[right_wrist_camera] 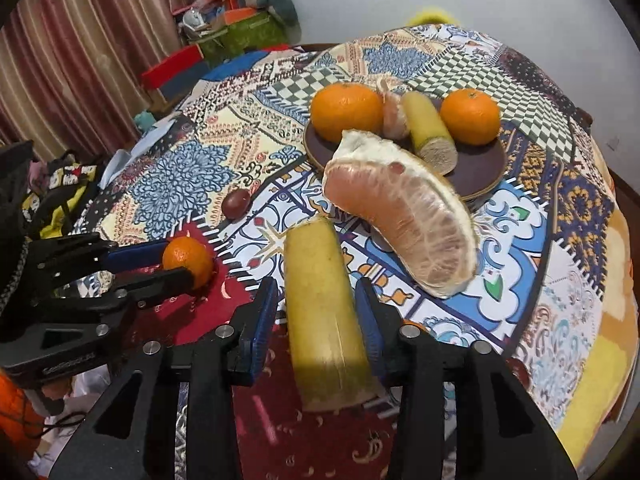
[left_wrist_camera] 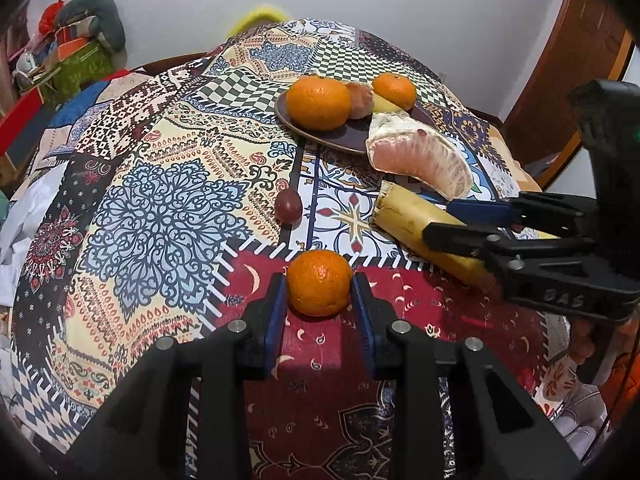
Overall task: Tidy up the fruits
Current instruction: 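Carry the tangerine onto the plate with the left tool while the right tool carries the cob there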
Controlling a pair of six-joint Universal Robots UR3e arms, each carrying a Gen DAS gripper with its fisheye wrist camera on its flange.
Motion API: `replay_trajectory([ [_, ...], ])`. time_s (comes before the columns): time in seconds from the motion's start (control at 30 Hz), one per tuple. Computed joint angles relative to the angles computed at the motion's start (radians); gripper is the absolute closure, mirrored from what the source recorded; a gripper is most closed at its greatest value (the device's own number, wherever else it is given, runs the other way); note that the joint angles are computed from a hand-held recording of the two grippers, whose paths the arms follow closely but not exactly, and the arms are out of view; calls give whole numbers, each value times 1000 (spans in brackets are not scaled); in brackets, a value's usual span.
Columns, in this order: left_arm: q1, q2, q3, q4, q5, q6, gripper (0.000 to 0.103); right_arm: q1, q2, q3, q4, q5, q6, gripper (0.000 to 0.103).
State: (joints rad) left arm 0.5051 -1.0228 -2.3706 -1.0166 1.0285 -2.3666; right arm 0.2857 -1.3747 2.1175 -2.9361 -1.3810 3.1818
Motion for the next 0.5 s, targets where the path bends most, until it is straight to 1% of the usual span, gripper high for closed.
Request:
replay_trajectory([
  [0.1, 0, -26, 3, 20, -10, -8, 70, 17, 32, -29, 8, -22, -6, 64],
  [0.27, -3, -60, 11, 42, -21, -20, 70, 14, 77, -47, -14, -4, 12, 64],
  [0.43, -18, -76, 24, 54, -12, -32, 71, 52, 105, -79, -13, -59, 5, 66],
  [0.5, -25, -78, 31, 58, -2, -43, 71, 48, 104, -78, -15, -56, 9, 66],
])
